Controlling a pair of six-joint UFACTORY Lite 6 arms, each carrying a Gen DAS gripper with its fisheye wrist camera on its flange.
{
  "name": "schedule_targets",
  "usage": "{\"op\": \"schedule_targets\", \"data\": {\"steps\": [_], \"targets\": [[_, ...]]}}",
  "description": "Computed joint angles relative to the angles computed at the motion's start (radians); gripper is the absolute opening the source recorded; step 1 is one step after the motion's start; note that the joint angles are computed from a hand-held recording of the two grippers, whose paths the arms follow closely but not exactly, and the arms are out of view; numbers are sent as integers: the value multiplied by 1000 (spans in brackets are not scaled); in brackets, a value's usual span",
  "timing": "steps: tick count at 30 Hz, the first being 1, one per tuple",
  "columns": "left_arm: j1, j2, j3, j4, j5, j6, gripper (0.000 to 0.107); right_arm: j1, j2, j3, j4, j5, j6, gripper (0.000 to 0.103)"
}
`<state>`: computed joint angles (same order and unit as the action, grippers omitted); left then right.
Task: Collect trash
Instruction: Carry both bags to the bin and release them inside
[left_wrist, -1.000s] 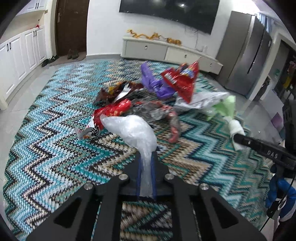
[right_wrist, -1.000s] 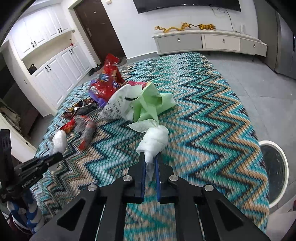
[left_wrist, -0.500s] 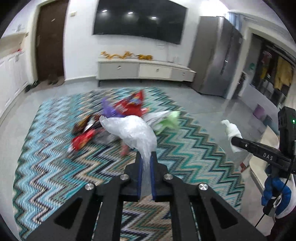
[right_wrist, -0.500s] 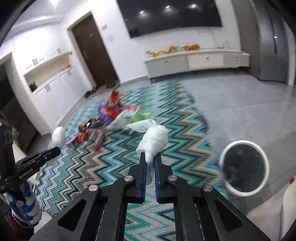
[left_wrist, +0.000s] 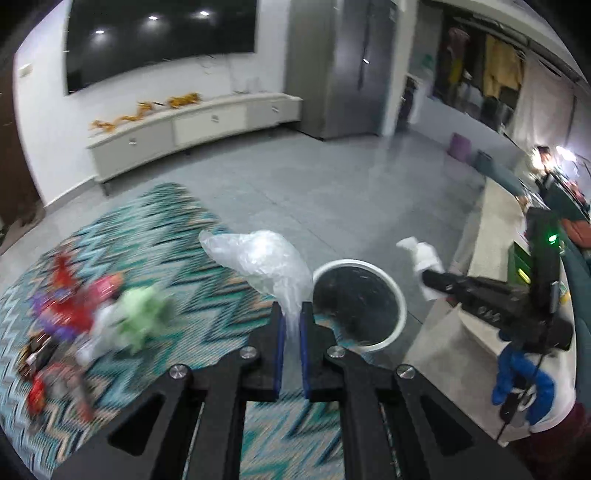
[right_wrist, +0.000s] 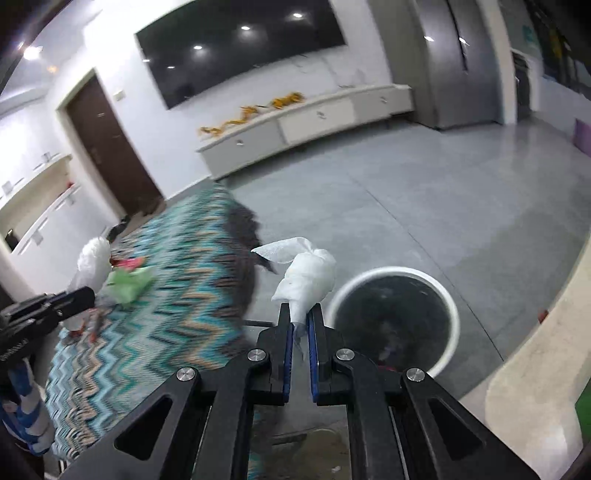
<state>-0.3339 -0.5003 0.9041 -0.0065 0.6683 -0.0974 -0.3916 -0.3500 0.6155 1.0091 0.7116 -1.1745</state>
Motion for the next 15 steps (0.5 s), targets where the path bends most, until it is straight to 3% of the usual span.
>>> {"op": "schedule_targets", "data": {"steps": [7, 15], "targets": [[-154, 492, 292, 50, -124, -77, 8, -32, 423, 199, 130, -116, -165, 9], [-140, 904, 619, -235, -131, 135, 9, 14, 712, 404, 121, -190, -128, 12]]}}
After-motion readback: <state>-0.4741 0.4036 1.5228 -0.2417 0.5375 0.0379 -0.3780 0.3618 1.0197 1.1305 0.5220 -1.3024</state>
